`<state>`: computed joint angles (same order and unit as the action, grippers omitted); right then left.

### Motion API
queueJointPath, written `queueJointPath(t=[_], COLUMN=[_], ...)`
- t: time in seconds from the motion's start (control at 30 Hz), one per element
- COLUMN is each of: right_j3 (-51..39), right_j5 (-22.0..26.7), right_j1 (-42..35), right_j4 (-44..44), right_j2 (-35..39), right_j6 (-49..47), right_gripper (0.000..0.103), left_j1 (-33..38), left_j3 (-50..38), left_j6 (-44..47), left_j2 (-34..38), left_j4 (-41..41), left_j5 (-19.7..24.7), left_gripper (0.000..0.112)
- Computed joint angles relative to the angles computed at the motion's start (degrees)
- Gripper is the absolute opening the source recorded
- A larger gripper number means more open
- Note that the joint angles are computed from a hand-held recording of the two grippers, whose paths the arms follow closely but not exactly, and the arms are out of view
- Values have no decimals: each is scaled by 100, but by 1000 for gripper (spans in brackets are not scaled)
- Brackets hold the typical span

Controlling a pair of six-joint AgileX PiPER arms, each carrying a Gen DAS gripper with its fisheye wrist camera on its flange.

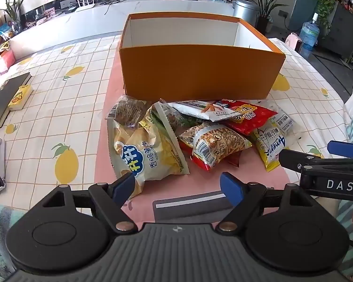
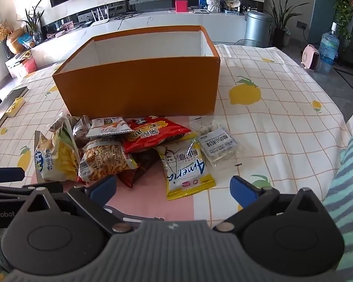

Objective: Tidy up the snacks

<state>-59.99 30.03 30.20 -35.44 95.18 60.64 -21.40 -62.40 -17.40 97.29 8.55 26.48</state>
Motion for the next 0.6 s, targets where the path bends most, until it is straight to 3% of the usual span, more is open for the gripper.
queueJointPath(t=[0.17, 0.27, 0.6], right_j3=[58, 83, 120], right_j5=[-144, -151, -206], right_j1=[-156, -98, -123], right_j4=[356, 83, 53], right_j2=[-67, -19, -22], right_j6=[-289, 51, 132], right_gripper=[99, 99, 99], left_j1=[-43, 74, -30], left_j3=[80, -67, -79], left_j6=[-8, 184, -193], left_j2=[-49, 8, 21], left_j4=[97, -169, 59], left_j5=[-50, 79, 62], left_gripper=[96, 96, 96])
